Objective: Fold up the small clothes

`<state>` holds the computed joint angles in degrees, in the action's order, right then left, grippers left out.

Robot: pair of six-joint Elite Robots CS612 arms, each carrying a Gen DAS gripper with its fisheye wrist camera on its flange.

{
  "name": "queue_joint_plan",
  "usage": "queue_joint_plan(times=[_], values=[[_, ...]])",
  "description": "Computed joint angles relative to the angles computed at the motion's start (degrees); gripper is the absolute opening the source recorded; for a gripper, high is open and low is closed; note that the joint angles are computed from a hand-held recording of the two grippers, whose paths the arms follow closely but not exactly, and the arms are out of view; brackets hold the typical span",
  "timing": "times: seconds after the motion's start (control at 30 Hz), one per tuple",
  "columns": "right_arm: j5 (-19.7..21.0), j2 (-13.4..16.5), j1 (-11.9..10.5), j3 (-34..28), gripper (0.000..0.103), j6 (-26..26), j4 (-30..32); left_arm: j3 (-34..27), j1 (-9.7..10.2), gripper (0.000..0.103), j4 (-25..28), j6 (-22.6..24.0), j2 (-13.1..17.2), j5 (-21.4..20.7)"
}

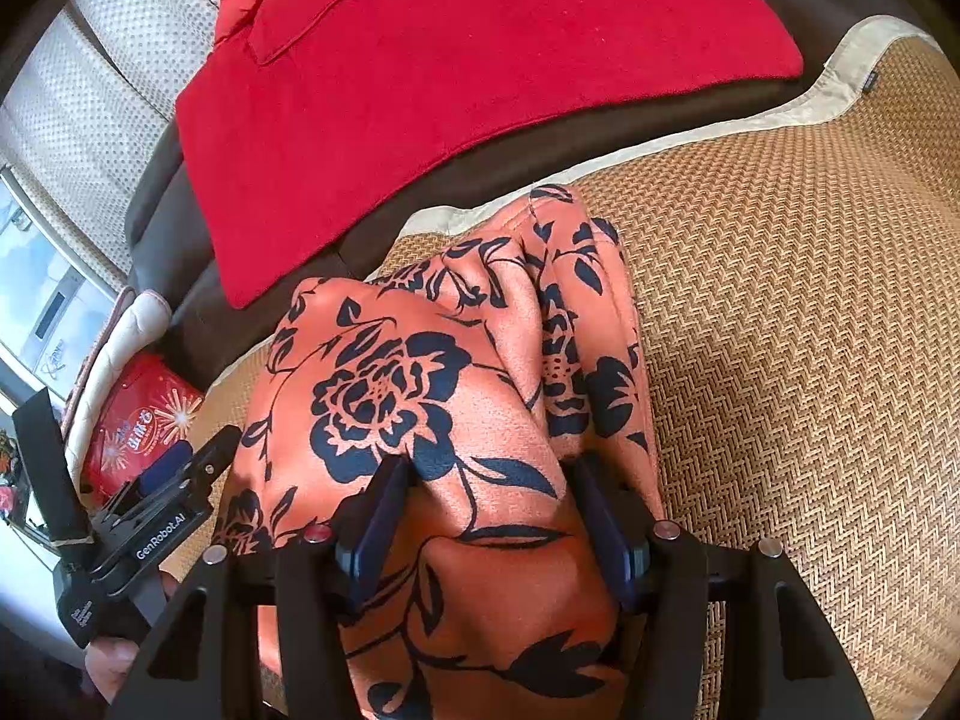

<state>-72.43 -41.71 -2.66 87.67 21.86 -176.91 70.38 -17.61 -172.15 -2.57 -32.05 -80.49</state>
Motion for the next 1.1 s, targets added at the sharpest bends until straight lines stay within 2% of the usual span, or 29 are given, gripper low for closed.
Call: queue_joint_plan(times=[0.17, 0.3, 0.4, 0.47, 0.57, 0.63, 0.73, 0.9, 0.97, 1.1], values=[[0.4, -0.2, -0.2, 0.1, 0.062, 0.9, -0.2, -0.3, 0.14, 0.085, 0.6, -0.5, 0.0, -0.3], [-0.2, -0.7, -0.2, 1.3, 0.062, 3.2, -5.2, 0.0, 0.33, 0.085, 0.6, -1.2, -0.5, -1.6], [0.4, -0.7, -0.2, 1.7, 0.062, 4.5, -9.2, 1.1, 0.27, 0.085, -1.7, -0.8, -1.2, -1.4], [1.3, -0.6, -0.1, 1.2, 0.062, 4.3, -8.3, 1.5, 0.25, 0.085, -2.6, 0.1, -1.3, -1.5], [0.3, -0.3, 0.4, -0.4, 0.063, 2.7, -0.5, -0.1, 0.36, 0.086, 3.9, 1.8, -0.5, -3.2], [0.4, -0.3, 0.4, -0.3, 0.062, 2.6, -1.2, -0.8, 0.38, 0.086, 6.0, 1.8, -0.1, -3.0], [2.1, -0.4, -0.2, 0.3, 0.062, 6.0, -3.4, -0.2, 0.73, 0.086, 4.2, 1.7, -0.4, -4.5], [2.7, 0.1, -0.6, -2.1, 0.064, 7.5, -6.8, -0.5, 1.13, 0.086, 3.7, 0.5, -0.4, -6.4], [2.6, 1.3, -0.8, -5.4, 0.064, 8.1, -4.6, -0.9, 1.09, 0.086, 3.9, 0.5, -0.1, -6.3], [6.0, 5.6, -1.5, -14.8, 0.061, 10.8, 11.1, -2.2, 0.91, 0.086, 4.6, 0.9, 0.6, -5.9]])
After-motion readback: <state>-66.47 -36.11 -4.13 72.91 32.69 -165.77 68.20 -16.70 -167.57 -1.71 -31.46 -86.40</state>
